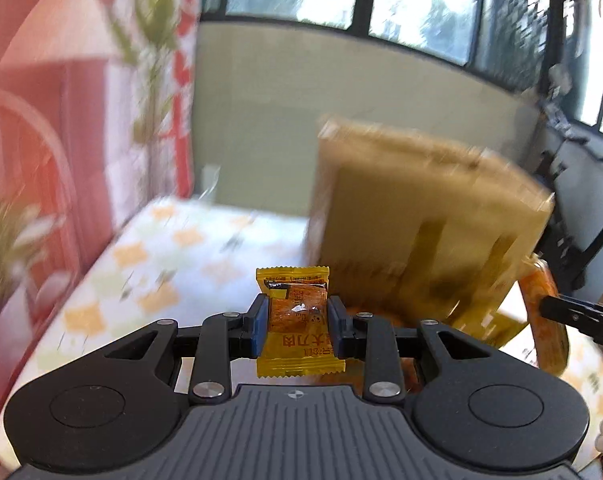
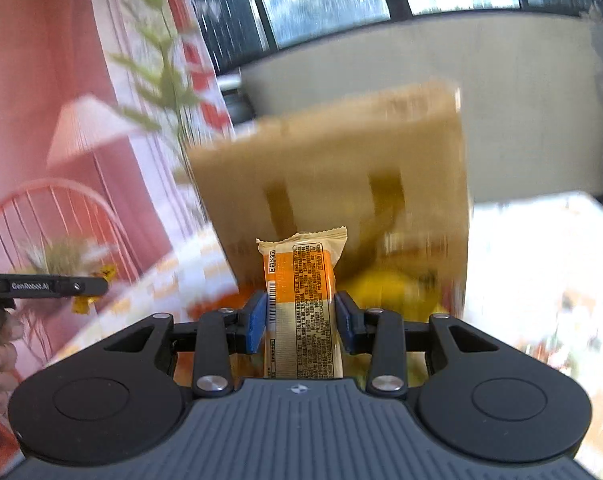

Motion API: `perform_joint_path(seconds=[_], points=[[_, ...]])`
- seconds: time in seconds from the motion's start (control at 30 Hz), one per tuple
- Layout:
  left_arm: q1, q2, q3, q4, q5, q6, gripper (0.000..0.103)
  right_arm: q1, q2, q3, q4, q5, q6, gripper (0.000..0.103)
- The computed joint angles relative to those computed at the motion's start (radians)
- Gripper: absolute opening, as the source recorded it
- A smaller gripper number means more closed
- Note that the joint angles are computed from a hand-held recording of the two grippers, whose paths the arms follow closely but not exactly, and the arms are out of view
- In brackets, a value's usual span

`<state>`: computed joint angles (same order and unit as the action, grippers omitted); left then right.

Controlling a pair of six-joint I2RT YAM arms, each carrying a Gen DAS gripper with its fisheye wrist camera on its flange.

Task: Organize snacks
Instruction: 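Lift the snack bar and candy packet and carry both over the box, then open both tools to drop the snack bar and candy packet into the box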

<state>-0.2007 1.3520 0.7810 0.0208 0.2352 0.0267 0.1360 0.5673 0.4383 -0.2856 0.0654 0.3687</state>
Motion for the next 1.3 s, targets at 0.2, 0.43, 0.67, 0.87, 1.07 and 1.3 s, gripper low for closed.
perform_joint_path(seconds=[0.2, 0.43, 0.67, 0.87, 1.07, 1.3], points=[[-0.133, 0.127, 0.244, 0.011, -0.017, -0.043, 0.032, -0.220, 0.221, 0.223, 0.120, -0.154, -0.166, 0.039], [-0.245, 0.428, 0.655, -0.056, -0.080, -0.101, 0.033, -0.333, 0.588, 0.459, 0.285, -0.158, -0.243, 0.039], [-0.280, 0.653, 0.958, -0.181, -0.157, -0.098, 0.033, -0.376, 0.817, 0.596, 0.273, -0.140, -0.243, 0.039], [-0.285, 0.718, 1.008, -0.223, -0.188, -0.062, 0.033, -0.387, 0.858, 0.578, 0.241, -0.163, -0.251, 0.039], [-0.289, 0.703, 0.955, -0.199, -0.212, -0.025, 0.045, -0.400, 0.813, 0.547, 0.219, -0.157, -0.265, 0.044], [-0.278, 0.606, 0.828, -0.122, -0.209, -0.030, 0.064, -0.400, 0.693, 0.485, 0.209, -0.197, -0.304, 0.051]])
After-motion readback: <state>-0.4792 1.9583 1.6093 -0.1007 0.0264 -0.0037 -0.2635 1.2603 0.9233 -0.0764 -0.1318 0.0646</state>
